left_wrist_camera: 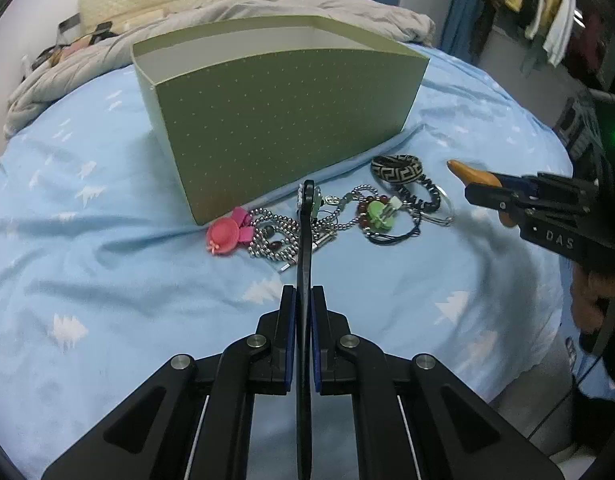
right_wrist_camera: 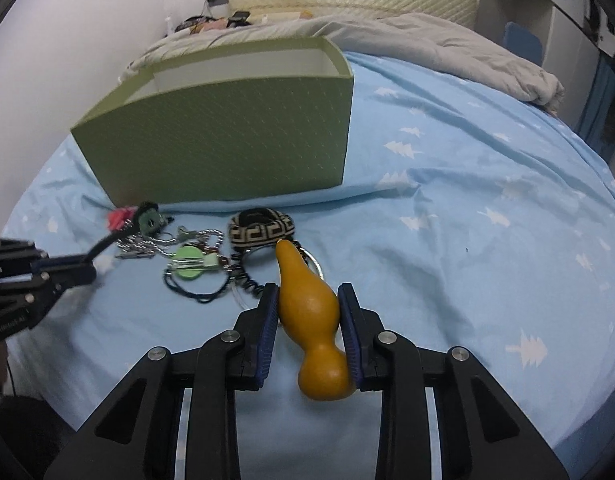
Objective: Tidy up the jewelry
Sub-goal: 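Lift both held items and carry them over the green box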
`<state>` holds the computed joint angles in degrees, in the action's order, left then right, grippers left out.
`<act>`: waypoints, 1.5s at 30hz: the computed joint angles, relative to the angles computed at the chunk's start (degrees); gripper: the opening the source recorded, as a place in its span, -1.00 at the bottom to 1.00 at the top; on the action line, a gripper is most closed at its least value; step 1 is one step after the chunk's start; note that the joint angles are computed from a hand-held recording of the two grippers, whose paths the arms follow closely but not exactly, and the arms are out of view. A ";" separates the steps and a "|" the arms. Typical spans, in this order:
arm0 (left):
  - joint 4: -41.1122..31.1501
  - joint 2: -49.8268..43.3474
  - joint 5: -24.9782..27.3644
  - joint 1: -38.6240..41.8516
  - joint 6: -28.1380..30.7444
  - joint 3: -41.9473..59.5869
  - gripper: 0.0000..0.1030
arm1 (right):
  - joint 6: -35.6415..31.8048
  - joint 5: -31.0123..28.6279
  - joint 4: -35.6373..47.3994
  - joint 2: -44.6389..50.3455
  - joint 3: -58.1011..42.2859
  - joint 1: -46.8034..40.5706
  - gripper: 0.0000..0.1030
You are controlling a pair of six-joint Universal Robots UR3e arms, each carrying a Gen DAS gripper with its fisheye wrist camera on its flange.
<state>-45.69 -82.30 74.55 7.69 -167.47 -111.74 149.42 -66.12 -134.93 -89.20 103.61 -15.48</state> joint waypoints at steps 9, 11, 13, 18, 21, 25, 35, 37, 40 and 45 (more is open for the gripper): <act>1.23 6.14 0.70 -2.78 -9.15 -3.54 -0.91 | 4.82 2.02 0.64 -9.26 5.85 -1.70 -0.47; 2.54 6.64 1.60 -4.15 -11.51 -3.66 -0.91 | 4.85 2.42 0.95 -10.78 6.66 -1.98 -0.47; 3.60 6.45 2.16 -4.94 -12.98 -3.38 -0.91 | 4.55 3.15 1.14 -12.28 7.74 -2.37 -0.47; 5.12 5.65 4.33 -7.44 -15.42 -1.35 -0.92 | 4.90 3.46 1.94 -14.69 8.59 -2.27 -0.47; 5.31 5.61 5.31 -8.26 -16.29 0.30 -0.92 | 5.54 4.06 3.04 -15.52 8.11 -2.69 -0.47; 4.67 5.83 5.59 -8.22 -17.00 2.35 -0.93 | 6.23 4.98 4.16 -16.20 7.09 -3.22 -0.47; -1.29 1.63 5.74 -6.23 -19.03 16.74 -0.92 | 8.91 7.14 8.50 -9.47 -7.46 -0.94 -0.47; -2.80 -0.67 6.48 -6.06 -19.17 21.37 -0.92 | 9.70 7.11 9.03 -6.32 -12.38 0.64 -0.47; -5.23 -4.59 7.85 -5.80 -19.30 28.30 -0.92 | 10.87 5.62 10.42 -0.41 -20.74 3.62 -0.47; -8.23 -11.30 8.30 -4.78 -20.03 37.80 -0.92 | 12.06 4.01 14.18 9.38 -33.95 6.87 -0.47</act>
